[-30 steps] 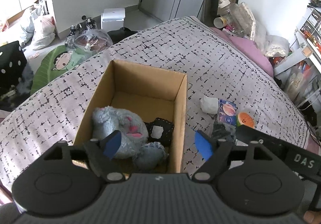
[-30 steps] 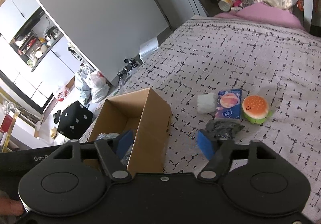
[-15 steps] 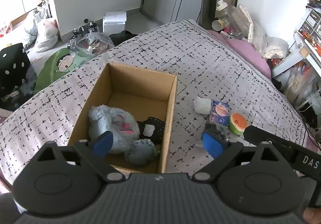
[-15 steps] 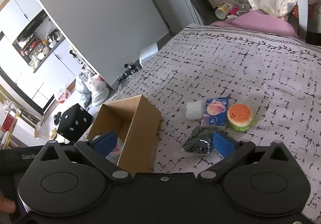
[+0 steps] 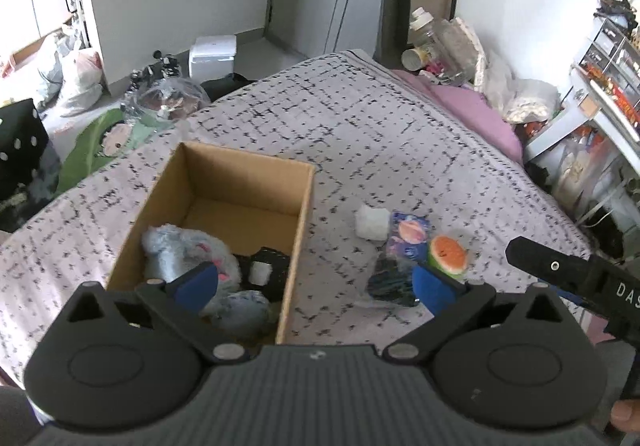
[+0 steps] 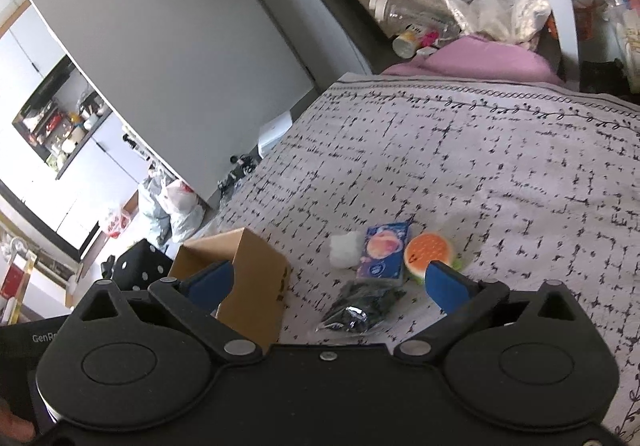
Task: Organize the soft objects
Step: 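Move the left tool to the black mesh bag while the right approaches the burger plush, then grasp the black mesh bag with the left gripper while the right grasps the burger plush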
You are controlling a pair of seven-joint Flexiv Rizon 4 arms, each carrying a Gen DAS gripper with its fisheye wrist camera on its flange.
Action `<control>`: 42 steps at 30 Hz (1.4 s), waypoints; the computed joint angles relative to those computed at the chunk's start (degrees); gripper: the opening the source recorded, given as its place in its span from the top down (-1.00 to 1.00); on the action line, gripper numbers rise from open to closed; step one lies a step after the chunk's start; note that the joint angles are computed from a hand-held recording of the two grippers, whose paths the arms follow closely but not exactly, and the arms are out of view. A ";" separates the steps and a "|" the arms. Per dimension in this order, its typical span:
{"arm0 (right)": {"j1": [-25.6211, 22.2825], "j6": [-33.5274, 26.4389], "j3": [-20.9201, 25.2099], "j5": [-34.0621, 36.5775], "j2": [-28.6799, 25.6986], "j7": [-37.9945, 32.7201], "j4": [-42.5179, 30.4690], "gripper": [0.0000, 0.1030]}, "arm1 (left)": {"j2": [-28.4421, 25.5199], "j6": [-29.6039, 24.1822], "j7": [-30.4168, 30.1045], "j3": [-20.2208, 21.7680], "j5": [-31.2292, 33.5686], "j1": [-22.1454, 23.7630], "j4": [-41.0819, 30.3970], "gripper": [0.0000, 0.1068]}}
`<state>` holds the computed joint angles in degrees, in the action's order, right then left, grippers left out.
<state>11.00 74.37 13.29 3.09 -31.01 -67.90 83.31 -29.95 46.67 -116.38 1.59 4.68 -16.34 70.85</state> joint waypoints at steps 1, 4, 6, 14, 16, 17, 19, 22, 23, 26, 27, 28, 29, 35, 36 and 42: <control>-0.51 0.01 0.36 0.39 -0.12 -0.40 -0.20 -1.00 | -0.35 -0.03 -0.10 -0.05 0.06 -0.13 -0.53 -0.92; -1.44 -1.10 0.54 1.07 -0.58 -0.93 -1.14 -1.00 | -1.17 0.33 0.09 -0.15 0.45 -0.59 -1.61 -0.92; -1.69 -1.43 0.04 1.32 -0.79 -0.66 -1.48 -1.00 | -1.97 0.02 0.07 -0.18 0.47 -0.95 -2.90 -0.92; -3.20 -1.08 -0.50 2.84 -1.40 0.23 -2.28 -1.00 | -4.79 -1.20 -1.34 0.37 1.10 -2.23 -7.40 -0.92; -3.82 -1.65 -0.02 3.46 -1.80 0.31 -2.81 -1.00 | -5.66 -1.65 -1.89 0.58 1.21 -2.53 -8.56 -0.92; -3.85 -1.90 -0.12 3.54 -1.90 0.55 -2.96 -1.00 | -6.06 -1.98 -1.96 0.43 0.89 -2.46 -9.02 -0.92; -3.61 -2.13 -0.69 3.26 -2.01 1.11 -3.03 -0.99 | -6.97 -2.36 -1.82 -0.15 -0.16 -2.16 -9.75 -0.92; -3.36 -2.84 -1.10 2.75 -2.28 1.62 -3.31 -0.99 | -8.25 -1.95 -1.63 -0.86 -1.75 -1.86 -10.23 -0.90; -3.17 -3.08 -1.38 2.39 -2.34 1.79 -3.33 -0.98 | -8.67 -1.78 -1.76 -1.03 -2.33 -1.79 -10.34 -0.90; -2.98 -4.48 -1.54 1.47 -2.84 1.46 -3.97 -0.96 | -9.95 -1.23 -2.87 -1.33 -3.99 -1.69 -10.50 -0.87; -2.87 -4.86 -1.58 1.24 -2.98 1.29 -4.12 -0.94 | -10.29 -0.92 -3.11 -1.41 -4.41 -1.68 -10.42 -0.87; -2.69 -5.14 -1.72 0.89 -3.12 1.07 -4.25 -0.90 | -10.80 -0.83 -3.25 -1.45 -4.71 -1.76 -10.65 -0.87; -2.68 -5.45 -1.70 0.71 -3.25 0.74 -4.44 -0.89 | -11.20 -0.78 -3.18 -1.51 -4.95 -1.81 -10.82 -0.86; -2.17 -9.41 -2.10 -0.03 -4.93 0.08 -7.20 -0.73 | -13.91 -0.78 -2.78 -1.92 -6.70 -1.77 -12.52 -0.73; -2.10 -9.96 -2.14 -0.09 -5.21 -0.12 -7.67 -0.71 | -14.49 -0.93 -2.82 -1.96 -6.99 -1.77 -12.99 -0.71; -1.27 -13.04 -3.08 -1.47 -6.63 -1.31 -9.93 -0.64 | -17.53 -1.99 -4.45 -1.71 -8.00 -2.09 -15.19 -0.59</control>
